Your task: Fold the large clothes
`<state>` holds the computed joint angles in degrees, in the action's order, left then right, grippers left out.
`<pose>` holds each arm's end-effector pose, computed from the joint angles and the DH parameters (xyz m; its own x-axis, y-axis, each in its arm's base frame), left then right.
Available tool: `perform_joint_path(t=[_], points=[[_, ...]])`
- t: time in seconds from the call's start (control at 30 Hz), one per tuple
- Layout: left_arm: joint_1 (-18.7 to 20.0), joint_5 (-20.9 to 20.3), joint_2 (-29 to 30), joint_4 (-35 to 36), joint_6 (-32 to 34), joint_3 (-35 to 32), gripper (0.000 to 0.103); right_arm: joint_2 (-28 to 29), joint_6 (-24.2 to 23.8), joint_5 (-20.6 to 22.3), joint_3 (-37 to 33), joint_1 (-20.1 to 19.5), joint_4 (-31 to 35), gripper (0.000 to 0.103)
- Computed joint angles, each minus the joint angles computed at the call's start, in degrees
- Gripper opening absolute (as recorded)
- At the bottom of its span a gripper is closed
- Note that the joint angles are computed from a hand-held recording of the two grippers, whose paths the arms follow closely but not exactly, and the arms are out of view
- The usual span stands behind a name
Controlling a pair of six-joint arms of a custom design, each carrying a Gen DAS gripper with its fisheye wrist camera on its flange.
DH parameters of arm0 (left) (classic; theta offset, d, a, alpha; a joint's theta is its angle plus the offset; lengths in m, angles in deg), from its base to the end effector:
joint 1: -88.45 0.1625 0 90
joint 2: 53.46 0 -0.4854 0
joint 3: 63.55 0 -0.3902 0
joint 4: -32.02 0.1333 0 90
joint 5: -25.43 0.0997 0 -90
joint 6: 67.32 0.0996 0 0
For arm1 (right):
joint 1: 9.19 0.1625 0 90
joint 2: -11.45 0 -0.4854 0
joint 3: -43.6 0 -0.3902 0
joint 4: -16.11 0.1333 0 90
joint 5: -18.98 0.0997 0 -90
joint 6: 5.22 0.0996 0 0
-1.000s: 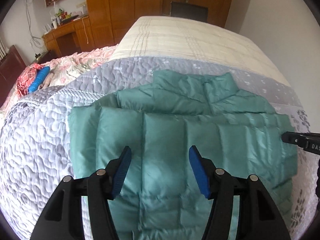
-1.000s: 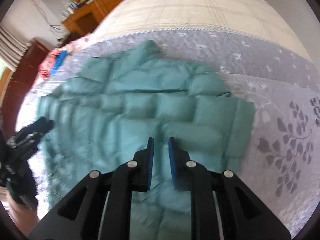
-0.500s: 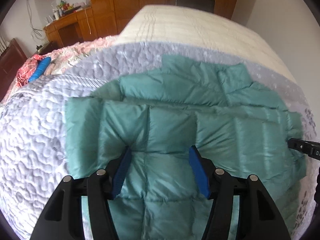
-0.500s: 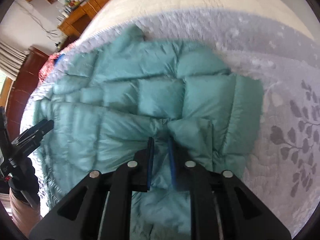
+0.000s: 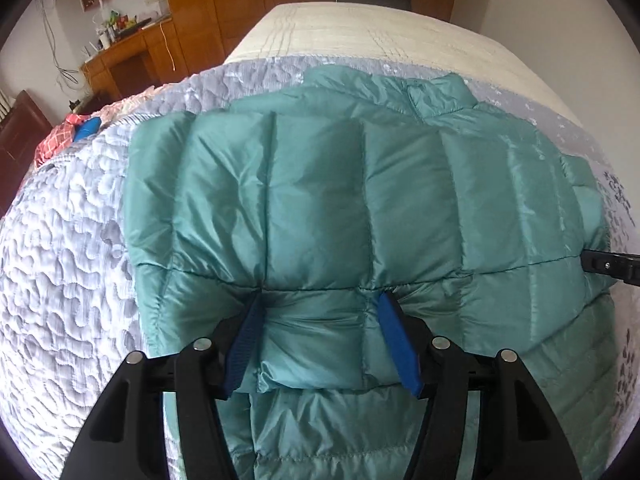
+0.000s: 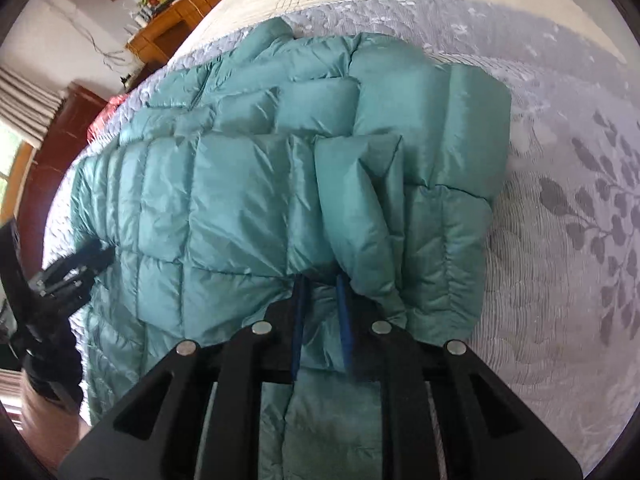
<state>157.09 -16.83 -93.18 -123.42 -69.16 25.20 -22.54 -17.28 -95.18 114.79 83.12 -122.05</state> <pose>-0.0781 -0.7681 0.1420 -0.7133 0.0215 -0.7005 0.3267 0.8945 -0.3052 0.1259 -0.8240 0.1277 -0.8863 -0.1649 0.4327 -0.2298 0.9679 -0.1020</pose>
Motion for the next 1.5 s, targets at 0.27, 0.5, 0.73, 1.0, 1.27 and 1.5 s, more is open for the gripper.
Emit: perform_joint_path(t=[0.27,0.5,0.73,1.0,1.27,1.5], points=[[-3.2,-0.7,-12.5,-3.5,-2.2,12.9,0.07,-11.4,-5.5,4.0,14.9,1.2,-10.6,0.037],[-3.4,-1.4,-24.9,7.8,-14.2,25.1,0.073,-21.7,-3.3,4.0,30.5,-0.1,-12.9,0.044],[-3.3,-4.9,-32.0,13.1,-22.3,33.4,0.074,-29.0,-0.5,3.8,41.8,-1.4,-11.1,0.052],[-1.6,-11.7,-34.8,11.8,-24.5,38.4,0.074,-32.7,1.7,6.4,48.0,-4.1,-10.4,0.056],[-0.2,-16.7,-35.9,8.0,-25.5,41.8,0.074,-33.1,2.4,7.5,50.5,-6.9,-10.6,0.056],[1.4,-21.6,-35.3,5.0,-25.8,43.3,0.073,-33.0,2.0,9.2,51.3,-8.1,-10.5,0.054]])
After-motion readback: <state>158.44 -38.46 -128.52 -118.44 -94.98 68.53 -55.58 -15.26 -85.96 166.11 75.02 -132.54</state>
